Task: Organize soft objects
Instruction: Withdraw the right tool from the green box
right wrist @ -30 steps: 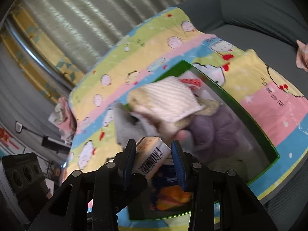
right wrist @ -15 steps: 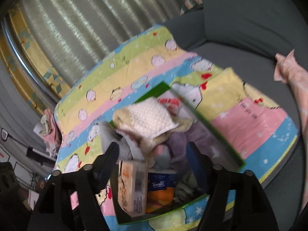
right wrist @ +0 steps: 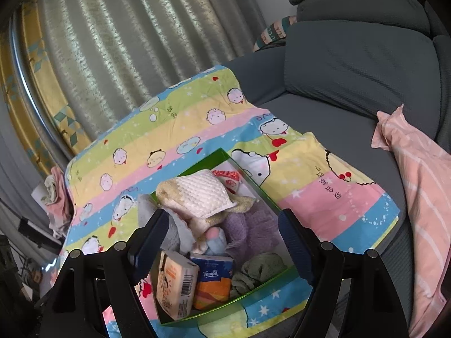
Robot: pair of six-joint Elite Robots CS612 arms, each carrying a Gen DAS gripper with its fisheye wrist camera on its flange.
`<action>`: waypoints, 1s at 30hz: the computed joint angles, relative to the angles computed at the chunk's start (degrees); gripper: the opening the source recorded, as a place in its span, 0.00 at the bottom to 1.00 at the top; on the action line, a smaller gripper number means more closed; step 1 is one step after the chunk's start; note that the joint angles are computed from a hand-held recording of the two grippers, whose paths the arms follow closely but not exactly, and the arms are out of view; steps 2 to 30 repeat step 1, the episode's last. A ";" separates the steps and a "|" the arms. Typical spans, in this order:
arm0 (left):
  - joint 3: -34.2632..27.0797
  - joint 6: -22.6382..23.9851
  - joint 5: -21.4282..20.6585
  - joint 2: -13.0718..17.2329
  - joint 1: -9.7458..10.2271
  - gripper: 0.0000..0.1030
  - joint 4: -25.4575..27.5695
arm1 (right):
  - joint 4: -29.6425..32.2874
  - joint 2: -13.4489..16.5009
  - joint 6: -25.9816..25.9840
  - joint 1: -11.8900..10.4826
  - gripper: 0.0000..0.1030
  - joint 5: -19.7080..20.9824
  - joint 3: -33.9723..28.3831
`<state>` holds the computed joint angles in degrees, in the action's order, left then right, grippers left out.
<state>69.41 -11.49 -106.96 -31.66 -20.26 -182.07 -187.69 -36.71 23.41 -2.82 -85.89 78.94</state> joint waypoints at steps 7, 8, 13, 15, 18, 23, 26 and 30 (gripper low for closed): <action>0.07 0.08 0.21 -0.02 0.01 0.99 -0.05 | 0.04 -0.01 0.04 0.01 0.79 -0.05 0.01; 0.07 0.08 0.21 -0.02 0.01 0.99 -0.05 | 0.04 -0.01 0.04 0.01 0.79 -0.05 0.01; 0.07 0.08 0.21 -0.02 0.01 0.99 -0.05 | 0.04 -0.01 0.04 0.01 0.79 -0.05 0.01; 0.07 0.08 0.21 -0.02 0.01 0.99 -0.05 | 0.04 -0.01 0.04 0.01 0.79 -0.05 0.01; 0.07 0.08 0.21 -0.02 0.01 0.99 -0.05 | 0.04 -0.01 0.04 0.01 0.79 -0.05 0.01; 0.07 0.08 0.21 -0.02 0.01 0.99 -0.05 | 0.04 -0.01 0.04 0.01 0.79 -0.05 0.01; 0.07 0.08 0.21 -0.02 0.01 0.99 -0.05 | 0.04 -0.01 0.04 0.01 0.79 -0.05 0.01; 0.07 0.08 0.21 -0.02 0.01 0.99 -0.05 | 0.04 -0.01 0.04 0.01 0.79 -0.05 0.01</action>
